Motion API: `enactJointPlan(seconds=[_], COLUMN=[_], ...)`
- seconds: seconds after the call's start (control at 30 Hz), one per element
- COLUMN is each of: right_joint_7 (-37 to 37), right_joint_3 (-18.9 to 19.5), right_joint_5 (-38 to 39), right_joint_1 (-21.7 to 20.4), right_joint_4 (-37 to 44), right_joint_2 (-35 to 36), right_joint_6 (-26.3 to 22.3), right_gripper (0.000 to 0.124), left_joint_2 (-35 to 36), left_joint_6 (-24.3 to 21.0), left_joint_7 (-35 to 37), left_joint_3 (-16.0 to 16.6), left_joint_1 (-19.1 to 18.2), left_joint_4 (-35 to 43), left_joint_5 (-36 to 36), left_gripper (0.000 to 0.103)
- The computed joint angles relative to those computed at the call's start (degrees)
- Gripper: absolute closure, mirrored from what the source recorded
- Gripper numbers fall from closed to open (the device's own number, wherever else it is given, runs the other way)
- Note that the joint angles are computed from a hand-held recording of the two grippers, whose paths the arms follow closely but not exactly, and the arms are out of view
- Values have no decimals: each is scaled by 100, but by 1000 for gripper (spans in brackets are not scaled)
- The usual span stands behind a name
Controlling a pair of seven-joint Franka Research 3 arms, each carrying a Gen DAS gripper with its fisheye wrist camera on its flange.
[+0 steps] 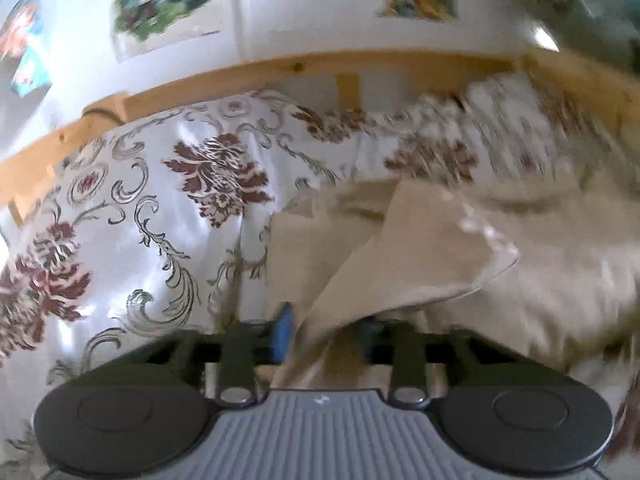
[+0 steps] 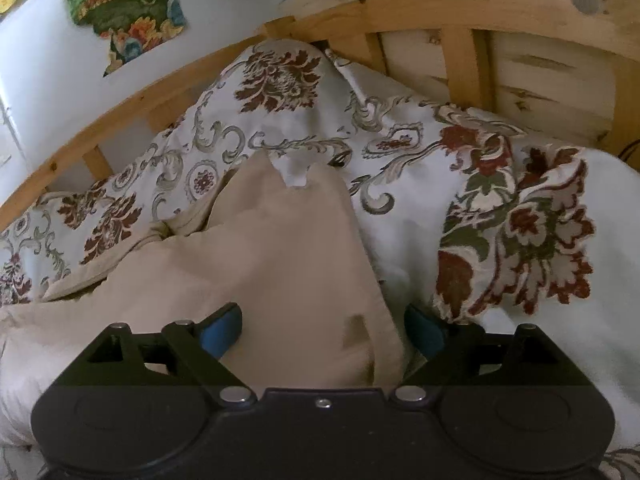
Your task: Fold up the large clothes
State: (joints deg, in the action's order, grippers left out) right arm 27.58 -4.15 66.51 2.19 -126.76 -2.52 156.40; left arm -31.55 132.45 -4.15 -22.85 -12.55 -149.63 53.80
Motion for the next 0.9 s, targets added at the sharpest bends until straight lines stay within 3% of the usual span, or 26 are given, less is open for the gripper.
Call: enactJointPlan(seconds=[0.03, 0.13, 0.17, 0.2, 0.27, 0.33, 0.4, 0.47, 0.6, 0.7, 0.77, 0.83, 0.9], right_joint_7=[-135, -760, -1088, -1553, -2483, -2518, -1749, -1861, -1514, -647, -278, -121, 13], right_joint_3=[-11, -17, 2, 35, 116, 176, 221, 301, 335, 259, 183, 83, -1], right_joint_5=[186, 988, 1262, 1609, 2196, 1953, 1111, 1052, 472, -157, -346, -290, 16], right_joint_1=[3, 14, 25, 47, 100, 127, 137, 119, 130, 83, 23, -52, -133], right_joint_4=[19, 125, 173, 226, 352, 496, 556, 513, 321, 158, 54, 76, 197], right_joint_2=[8, 58, 86, 117, 225, 457, 668, 672, 546, 392, 248, 187, 228], right_joint_6=[-38, -59, 0, 134, 474, 655, 745, 878, 1040, 810, 536, 147, -256], right_gripper=[36, 46, 64, 94, 111, 111, 111, 111, 111, 111, 111, 111, 103], left_joint_2=[-32, -281, -391, -474, -293, 15, 65, -44, -420, -723, -832, -644, -434], left_joint_6=[9, -59, 11, 52, -88, 124, 513, 660, 535, 421, 375, 299, 191], left_joint_7=[-199, -725, -793, -853, -577, -248, -437, -623, -712, -987, -1102, -819, -629], left_joint_3=[6, 73, 167, 230, 317, 576, 655, 601, 402, 96, -49, 42, 165], left_joint_1=[64, 197, 217, 216, 232, 234, 395, 547, 631, 660, 625, 529, 453], left_joint_4=[-14, -152, -254, -333, -264, -224, -358, -476, -615, -727, -776, -650, -535], left_joint_5=[12, -115, -164, -286, -573, -900, -962, -954, -941, -726, -537, -579, -781], left_gripper=[96, 99, 99, 99, 99, 97, 96, 87, 62, 31, 29, 29, 31])
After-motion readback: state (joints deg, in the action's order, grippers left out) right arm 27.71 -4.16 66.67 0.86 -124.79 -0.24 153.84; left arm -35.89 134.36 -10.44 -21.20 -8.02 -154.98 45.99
